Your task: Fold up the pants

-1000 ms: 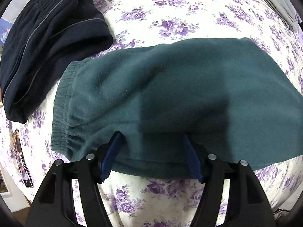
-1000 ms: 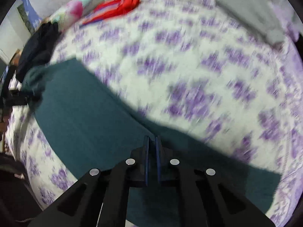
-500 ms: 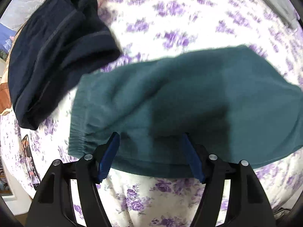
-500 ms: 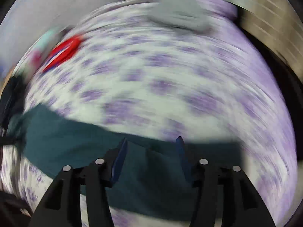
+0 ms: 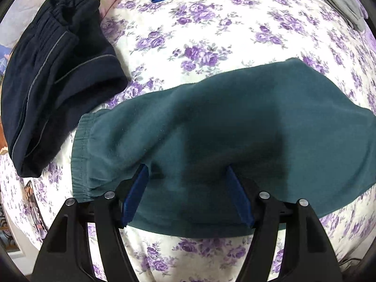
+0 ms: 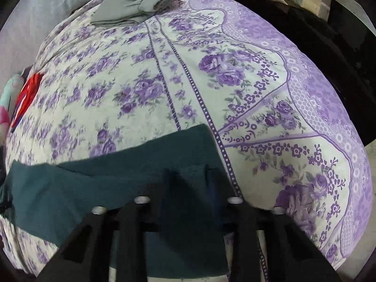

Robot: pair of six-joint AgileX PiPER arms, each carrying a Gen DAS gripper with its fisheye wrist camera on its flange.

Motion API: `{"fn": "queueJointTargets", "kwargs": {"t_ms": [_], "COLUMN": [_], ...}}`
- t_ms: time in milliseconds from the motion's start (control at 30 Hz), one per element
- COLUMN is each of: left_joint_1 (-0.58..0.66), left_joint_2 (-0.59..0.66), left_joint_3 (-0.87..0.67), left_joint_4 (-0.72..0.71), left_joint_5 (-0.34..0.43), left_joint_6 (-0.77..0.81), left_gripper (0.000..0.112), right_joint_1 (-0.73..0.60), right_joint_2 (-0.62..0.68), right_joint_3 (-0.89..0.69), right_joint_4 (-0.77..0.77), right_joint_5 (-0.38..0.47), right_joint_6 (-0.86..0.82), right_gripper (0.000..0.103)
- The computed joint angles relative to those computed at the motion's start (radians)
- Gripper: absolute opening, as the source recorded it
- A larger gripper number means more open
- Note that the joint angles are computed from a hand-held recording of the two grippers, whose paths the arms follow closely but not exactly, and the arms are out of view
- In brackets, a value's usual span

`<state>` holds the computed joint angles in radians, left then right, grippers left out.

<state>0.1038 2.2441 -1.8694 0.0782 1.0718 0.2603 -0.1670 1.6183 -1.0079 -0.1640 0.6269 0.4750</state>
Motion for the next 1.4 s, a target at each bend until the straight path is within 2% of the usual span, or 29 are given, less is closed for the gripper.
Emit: {"fn": "queueJointTargets", "kwargs": {"t_ms": [67,167,267,300,333,367,400,467,600,733,833,900,967,1033,1067,1100,1167,1233,1333,1367,1400], "left_joint_1": [0.001,0.001,-0.005,-0.011,-0.013,-0.015,-0.018,-0.019,0.000,-0.019,-0.060,-0.101,-0.126,-0.165,-0.177,-0.184,-0.182,-0.159,-0.137,-0.133,-0.135], "left_joint_2": [0.007,0.010,0.000,-0.002,-0.005,-0.019,-0.020,-0.035,-0.070,-0.081,-0.102,-0.095,-0.093,-0.059,-0.079,-0.078,-0.067,-0.047,-0.025,-0.030,-0.037], "left_joint_3": [-0.005,0.002,0.022,0.028,0.032,0.046,0.048,0.065,0.074,0.070,0.100,0.095,0.131,0.141,0.170,0.166,0.140,0.098,0.035,0.034,0.039], "left_joint_4": [0.002,0.018,0.035,0.050,0.059,0.066,0.081,0.097,0.061,0.021,-0.023,-0.042,-0.036,0.027,0.046,0.052,0.038,-0.004,-0.030,-0.051,-0.059], "left_joint_5": [0.006,0.000,-0.013,-0.022,-0.026,-0.027,-0.030,-0.043,-0.049,-0.027,-0.042,-0.022,-0.044,-0.034,-0.071,-0.069,-0.042,0.000,0.076,0.085,0.087], "left_joint_6": [-0.008,-0.022,-0.041,-0.051,-0.054,-0.057,-0.064,-0.079,-0.066,-0.052,-0.017,0.001,0.008,-0.079,-0.123,-0.127,-0.124,-0.101,-0.134,-0.122,-0.107], "left_gripper": [0.066,0.066,0.066,0.066,0.067,0.068,0.069,0.069,0.068,0.068,0.068,0.069,0.071,0.074,0.075,0.075,0.075,0.075,0.075,0.075,0.075], "right_joint_1": [-0.008,0.005,-0.005,-0.003,0.006,0.020,0.028,0.015,-0.049,-0.135,-0.193,-0.220,-0.243,-0.252,-0.246,-0.237,-0.237,-0.257,-0.223,-0.215,-0.211], "right_joint_2": [-0.038,-0.054,0.050,0.089,0.153,0.188,0.184,0.121,-0.065,-0.169,-0.164,-0.150,-0.141,-0.138,-0.145,-0.162,-0.203,-0.211,-0.197,-0.190,-0.178], "right_joint_3": [-0.011,-0.058,-0.134,-0.153,-0.186,-0.199,-0.198,-0.182,-0.047,0.099,0.175,0.224,0.266,0.276,0.272,0.273,0.296,0.332,0.351,0.346,0.338], "right_joint_4": [0.021,-0.049,-0.072,-0.083,-0.117,-0.178,-0.216,-0.231,-0.087,0.224,0.448,0.576,0.693,0.746,0.725,0.679,0.675,0.764,0.729,0.732,0.767], "right_joint_5": [-0.012,-0.005,0.015,0.030,0.065,0.079,0.084,0.098,0.044,0.014,-0.025,-0.082,-0.148,-0.174,-0.169,-0.163,-0.149,-0.148,-0.215,-0.238,-0.267], "right_joint_6": [-0.024,-0.004,-0.022,-0.026,-0.018,0.018,0.055,0.124,0.074,-0.082,-0.205,-0.268,-0.328,-0.323,-0.280,-0.226,-0.213,-0.280,-0.204,-0.198,-0.225], "right_gripper": [0.012,0.012,0.013,0.016,0.028,0.034,0.047,0.049,0.052,0.052,0.050,0.052,0.052,0.051,0.050,0.050,0.051,0.051,0.054,0.052,0.035]}}
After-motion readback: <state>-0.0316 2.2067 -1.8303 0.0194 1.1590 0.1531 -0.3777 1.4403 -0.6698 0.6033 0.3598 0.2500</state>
